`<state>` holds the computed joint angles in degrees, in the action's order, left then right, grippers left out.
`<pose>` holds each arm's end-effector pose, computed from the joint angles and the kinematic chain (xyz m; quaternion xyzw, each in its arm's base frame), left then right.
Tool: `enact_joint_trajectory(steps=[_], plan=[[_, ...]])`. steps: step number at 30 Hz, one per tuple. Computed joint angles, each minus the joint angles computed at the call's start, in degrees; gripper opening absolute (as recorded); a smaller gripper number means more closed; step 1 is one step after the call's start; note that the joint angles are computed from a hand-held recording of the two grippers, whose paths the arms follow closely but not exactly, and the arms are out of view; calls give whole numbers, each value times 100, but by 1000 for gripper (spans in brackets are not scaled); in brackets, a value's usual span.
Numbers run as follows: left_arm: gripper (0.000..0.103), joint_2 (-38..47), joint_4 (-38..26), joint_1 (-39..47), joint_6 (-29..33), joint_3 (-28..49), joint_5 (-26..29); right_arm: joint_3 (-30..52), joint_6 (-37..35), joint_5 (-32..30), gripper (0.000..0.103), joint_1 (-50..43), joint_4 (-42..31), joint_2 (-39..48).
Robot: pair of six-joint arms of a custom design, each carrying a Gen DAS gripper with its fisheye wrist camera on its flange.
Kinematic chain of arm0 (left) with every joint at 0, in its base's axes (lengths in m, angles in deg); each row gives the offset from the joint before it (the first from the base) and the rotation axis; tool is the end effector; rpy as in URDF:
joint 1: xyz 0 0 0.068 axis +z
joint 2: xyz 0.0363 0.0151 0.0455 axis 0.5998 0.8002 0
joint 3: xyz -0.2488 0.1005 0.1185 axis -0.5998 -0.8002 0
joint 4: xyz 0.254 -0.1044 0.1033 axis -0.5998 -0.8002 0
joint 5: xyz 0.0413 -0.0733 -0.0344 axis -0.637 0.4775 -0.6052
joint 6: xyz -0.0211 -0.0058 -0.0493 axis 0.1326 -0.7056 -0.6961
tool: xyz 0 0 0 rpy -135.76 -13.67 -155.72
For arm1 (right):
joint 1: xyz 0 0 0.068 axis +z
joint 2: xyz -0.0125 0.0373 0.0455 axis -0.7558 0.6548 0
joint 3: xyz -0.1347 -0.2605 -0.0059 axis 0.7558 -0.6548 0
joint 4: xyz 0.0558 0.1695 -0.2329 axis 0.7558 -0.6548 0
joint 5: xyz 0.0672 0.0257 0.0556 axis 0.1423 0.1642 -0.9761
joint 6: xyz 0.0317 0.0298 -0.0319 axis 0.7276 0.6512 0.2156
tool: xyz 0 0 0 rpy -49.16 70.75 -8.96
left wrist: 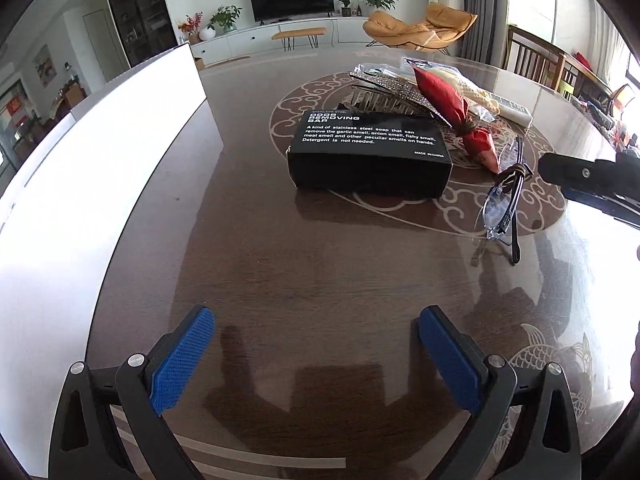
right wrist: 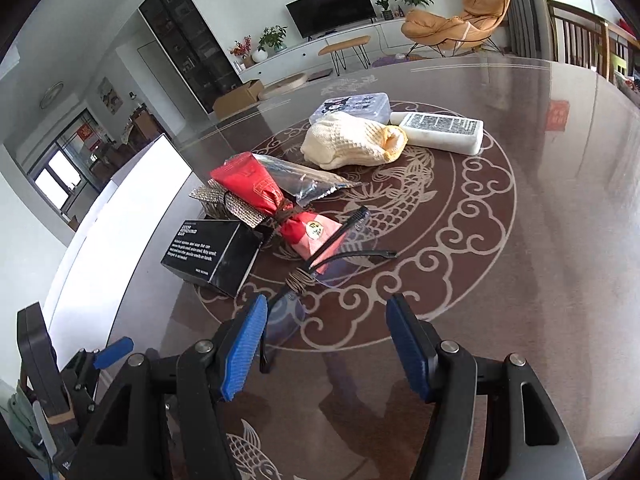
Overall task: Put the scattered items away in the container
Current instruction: 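Grasp the eyeglasses with the right gripper while the left gripper grasps the black soap box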
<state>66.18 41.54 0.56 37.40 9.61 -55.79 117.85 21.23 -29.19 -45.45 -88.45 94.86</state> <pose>0.2483 -0.1625 0.1357 -0.0694 0.9531 0.0647 0.2873 0.3437 0.0352 0.1626 -0.0511 0.9311 0.2043 0.2978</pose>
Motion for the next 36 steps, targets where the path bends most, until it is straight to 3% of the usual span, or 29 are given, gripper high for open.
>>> enact_joint_trajectory(steps=[3, 7, 13, 18, 26, 29, 36], plan=[[103, -208, 325, 126, -54, -333, 207, 364, 309, 612, 63, 522, -84, 297], [103, -390, 431, 180, -85, -558, 271, 373, 129, 1545, 63, 868, -73, 429], [103, -46, 491, 239, 213, -228, 497, -278, -316, 1669, 67, 46, 163, -15], [103, 786, 481, 356, 749, 773, 761, -600, -924, 1340, 67, -542, 248, -293], [103, 1834, -337, 476, -60, 2261, 481, -755, -1059, 1233, 68, -646, 496, -332], [103, 1491, -419, 630, -423, 1843, 369, -767, -1051, 1091, 68, -724, 506, -335], [103, 93, -85, 840, -1024, 50, 132, -767, -1070, 1095, 69, -737, 494, -345]])
